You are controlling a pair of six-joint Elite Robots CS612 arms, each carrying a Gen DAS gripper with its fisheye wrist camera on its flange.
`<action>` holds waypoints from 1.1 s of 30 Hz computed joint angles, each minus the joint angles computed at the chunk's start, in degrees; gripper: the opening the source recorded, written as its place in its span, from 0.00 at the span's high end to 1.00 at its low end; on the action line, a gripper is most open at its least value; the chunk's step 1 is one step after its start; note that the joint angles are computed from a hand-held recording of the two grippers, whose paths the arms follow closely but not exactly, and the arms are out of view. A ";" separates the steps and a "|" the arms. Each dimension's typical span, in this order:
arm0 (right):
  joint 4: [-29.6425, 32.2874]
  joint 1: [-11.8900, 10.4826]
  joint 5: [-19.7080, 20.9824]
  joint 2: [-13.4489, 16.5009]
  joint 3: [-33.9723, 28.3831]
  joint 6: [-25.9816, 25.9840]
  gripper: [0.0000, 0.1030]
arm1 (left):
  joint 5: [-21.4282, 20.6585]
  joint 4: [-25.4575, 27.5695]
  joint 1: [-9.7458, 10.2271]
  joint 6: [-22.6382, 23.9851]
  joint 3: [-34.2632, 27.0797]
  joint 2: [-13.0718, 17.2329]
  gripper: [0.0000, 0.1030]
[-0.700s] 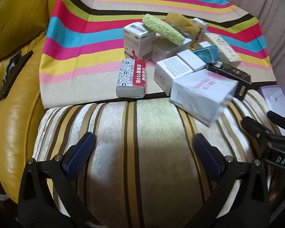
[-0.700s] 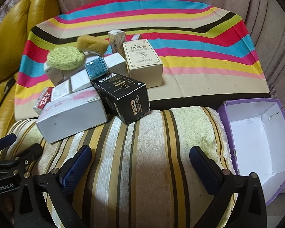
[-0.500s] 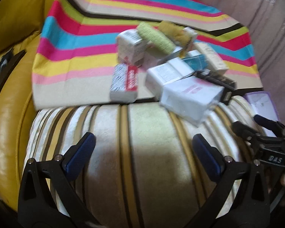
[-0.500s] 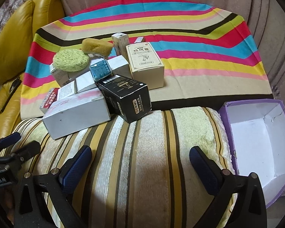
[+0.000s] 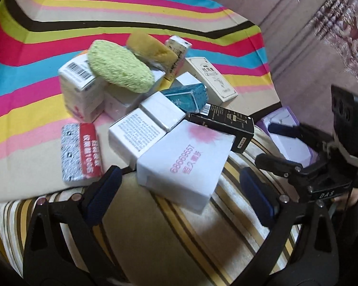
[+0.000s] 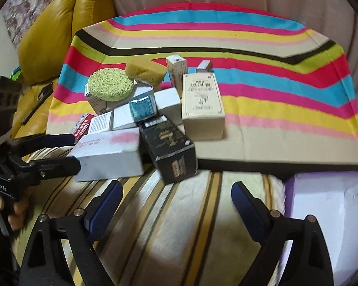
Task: Organize objects
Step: 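Grasp the black box with the right tool while the left tool grasps the pink-printed white box, then carry both held boxes over the open purple box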
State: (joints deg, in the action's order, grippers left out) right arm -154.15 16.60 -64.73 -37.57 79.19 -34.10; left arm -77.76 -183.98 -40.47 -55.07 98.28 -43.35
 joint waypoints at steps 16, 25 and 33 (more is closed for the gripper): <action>12.73 1.18 3.49 3.64 -8.40 -9.94 0.36 | 4.91 0.32 -1.99 -1.91 3.15 -1.87 0.29; 8.67 1.49 2.03 2.40 -5.08 -7.30 0.61 | 8.48 1.68 -3.69 -5.65 4.01 -2.81 0.30; -6.71 0.18 -4.10 -0.51 2.61 3.78 0.61 | 5.88 -0.10 -3.80 -6.70 0.49 -0.92 0.30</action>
State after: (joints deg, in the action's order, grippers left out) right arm -160.85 16.77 -68.83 -38.08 81.80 -30.32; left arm -71.88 -184.09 -44.27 -61.76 98.77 -44.27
